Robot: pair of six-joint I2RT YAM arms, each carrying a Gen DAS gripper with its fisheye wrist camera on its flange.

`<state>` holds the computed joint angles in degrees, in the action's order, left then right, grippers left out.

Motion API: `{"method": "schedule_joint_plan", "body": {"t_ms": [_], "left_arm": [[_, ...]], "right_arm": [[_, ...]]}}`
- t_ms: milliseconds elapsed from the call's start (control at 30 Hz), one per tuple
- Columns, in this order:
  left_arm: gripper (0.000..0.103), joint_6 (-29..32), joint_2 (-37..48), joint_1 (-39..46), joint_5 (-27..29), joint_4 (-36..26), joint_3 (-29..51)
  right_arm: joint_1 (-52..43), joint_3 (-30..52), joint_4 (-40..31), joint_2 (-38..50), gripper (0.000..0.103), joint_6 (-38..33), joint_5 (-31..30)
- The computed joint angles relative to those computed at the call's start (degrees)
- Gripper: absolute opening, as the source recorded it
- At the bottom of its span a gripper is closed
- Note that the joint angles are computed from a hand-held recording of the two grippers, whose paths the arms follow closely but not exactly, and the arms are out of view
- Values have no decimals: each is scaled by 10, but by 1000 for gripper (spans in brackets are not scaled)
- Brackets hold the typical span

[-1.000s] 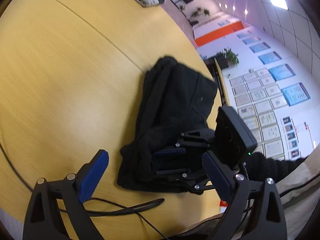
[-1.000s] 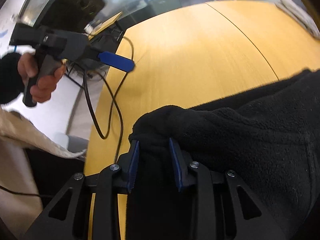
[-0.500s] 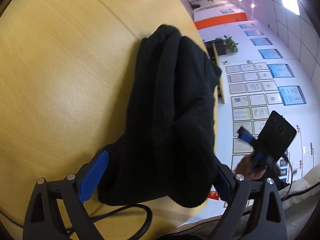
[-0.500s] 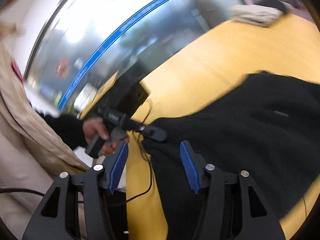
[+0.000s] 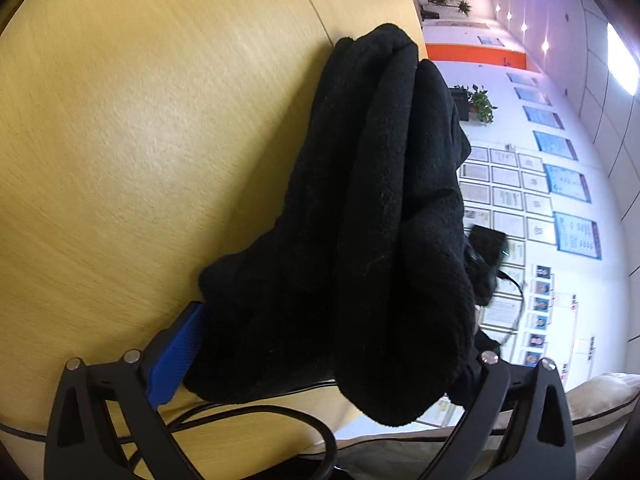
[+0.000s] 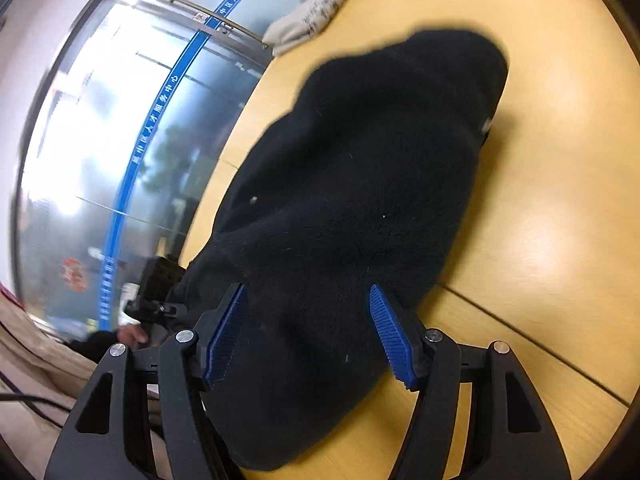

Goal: Fold clothes

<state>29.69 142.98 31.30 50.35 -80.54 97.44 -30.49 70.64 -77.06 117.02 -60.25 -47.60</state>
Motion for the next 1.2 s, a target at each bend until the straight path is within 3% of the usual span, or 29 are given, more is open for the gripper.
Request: {"method": "schedule_joint_plan", "body": {"t_ms": [167, 400, 500, 600, 733, 900, 1100, 1200], "left_arm": [[103, 30, 31, -14, 19, -49, 20], [103, -13, 20, -59, 37, -20, 5], [103, -37, 8, -71, 47, 3, -16], [103, -52, -4, -81, 53, 21, -34], [103, -73, -15, -98, 59, 37, -50], [103, -126, -47, -135, 40, 75, -72], [103, -204, -94, -191, 24, 144, -108], [103, -258, -128, -222, 14, 205, -137]], "right_arm": [[6, 68, -48, 111, 70, 4, -67], [13, 143, -127, 150, 89, -16, -69], [14, 152, -110, 124, 92, 11, -40], [9, 162, -84, 90, 102, 51, -5], [8, 156, -30, 49, 103, 100, 52], [51, 170, 8, 82, 103, 175, 69], [109, 160, 86, 69, 103, 240, 34], [133, 128, 138, 32, 103, 258, 72]]}}
